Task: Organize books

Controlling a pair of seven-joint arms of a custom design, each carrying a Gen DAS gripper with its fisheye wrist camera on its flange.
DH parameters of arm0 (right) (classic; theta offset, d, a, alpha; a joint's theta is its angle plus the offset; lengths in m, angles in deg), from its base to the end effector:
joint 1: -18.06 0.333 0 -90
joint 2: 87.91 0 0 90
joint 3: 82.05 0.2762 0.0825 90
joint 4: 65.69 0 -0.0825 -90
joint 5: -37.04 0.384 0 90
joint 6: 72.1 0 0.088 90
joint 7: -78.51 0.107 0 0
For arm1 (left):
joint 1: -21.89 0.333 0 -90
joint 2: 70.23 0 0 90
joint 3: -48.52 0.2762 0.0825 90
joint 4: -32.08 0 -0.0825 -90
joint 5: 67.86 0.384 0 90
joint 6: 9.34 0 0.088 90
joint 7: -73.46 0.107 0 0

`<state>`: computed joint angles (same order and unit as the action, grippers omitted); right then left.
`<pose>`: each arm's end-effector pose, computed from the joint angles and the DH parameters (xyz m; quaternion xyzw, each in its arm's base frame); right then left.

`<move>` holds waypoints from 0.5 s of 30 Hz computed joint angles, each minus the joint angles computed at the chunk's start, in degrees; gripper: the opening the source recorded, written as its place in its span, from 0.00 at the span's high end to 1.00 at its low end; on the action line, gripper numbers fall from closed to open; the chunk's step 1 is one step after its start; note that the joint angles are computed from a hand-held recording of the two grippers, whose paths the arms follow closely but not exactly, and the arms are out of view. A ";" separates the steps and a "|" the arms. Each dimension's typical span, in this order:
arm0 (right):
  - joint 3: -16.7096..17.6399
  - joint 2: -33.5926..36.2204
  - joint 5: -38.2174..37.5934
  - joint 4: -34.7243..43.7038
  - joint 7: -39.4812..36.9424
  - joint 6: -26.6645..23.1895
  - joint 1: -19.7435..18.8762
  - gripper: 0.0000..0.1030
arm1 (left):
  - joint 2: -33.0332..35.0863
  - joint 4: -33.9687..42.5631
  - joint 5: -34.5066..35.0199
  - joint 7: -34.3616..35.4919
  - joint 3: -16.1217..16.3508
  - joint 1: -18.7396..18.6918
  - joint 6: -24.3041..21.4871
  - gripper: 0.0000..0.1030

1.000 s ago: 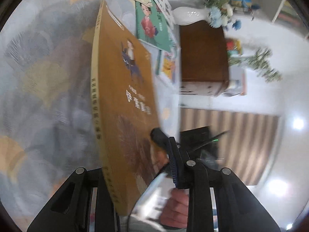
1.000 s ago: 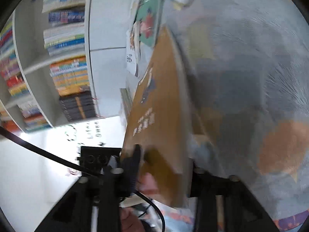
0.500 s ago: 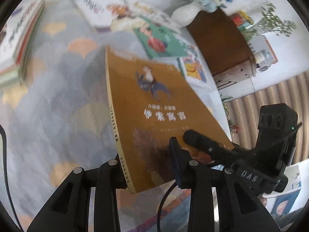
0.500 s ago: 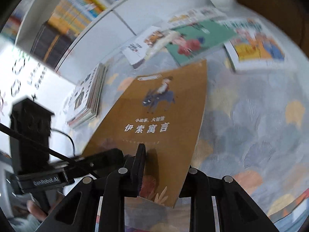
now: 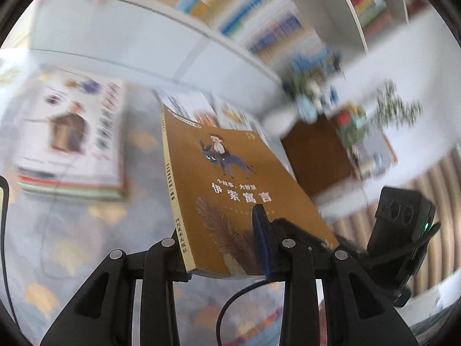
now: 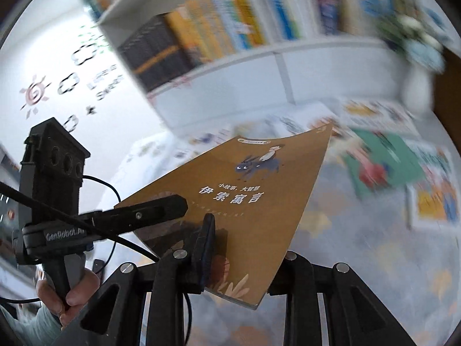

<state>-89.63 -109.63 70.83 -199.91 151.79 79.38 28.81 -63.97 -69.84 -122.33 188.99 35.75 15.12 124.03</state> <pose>0.4958 0.0085 0.5151 -0.6211 0.6780 -0.0971 0.3809 0.5904 -0.2192 0.5066 0.5482 -0.7067 0.4289 0.1272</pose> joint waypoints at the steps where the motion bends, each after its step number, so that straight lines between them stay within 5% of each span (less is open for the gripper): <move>1: -0.15 2.68 0.97 2.78 -1.52 0.14 1.34 0.74 | 0.67 0.68 0.03 -0.26 0.66 0.58 1.42 0.72; 6: 1.99 16.44 7.24 16.54 -8.69 -1.19 3.48 0.73 | 4.56 4.05 5.38 -4.10 1.71 2.64 6.57 0.72; 15: 8.52 39.25 7.89 39.74 -8.44 -6.46 -1.69 0.73 | 19.13 17.53 14.76 -12.05 -0.09 7.02 6.67 0.72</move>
<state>-81.11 -70.38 78.72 -160.17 143.36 72.92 27.12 -44.85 -52.31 -107.57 176.93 35.66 22.14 130.70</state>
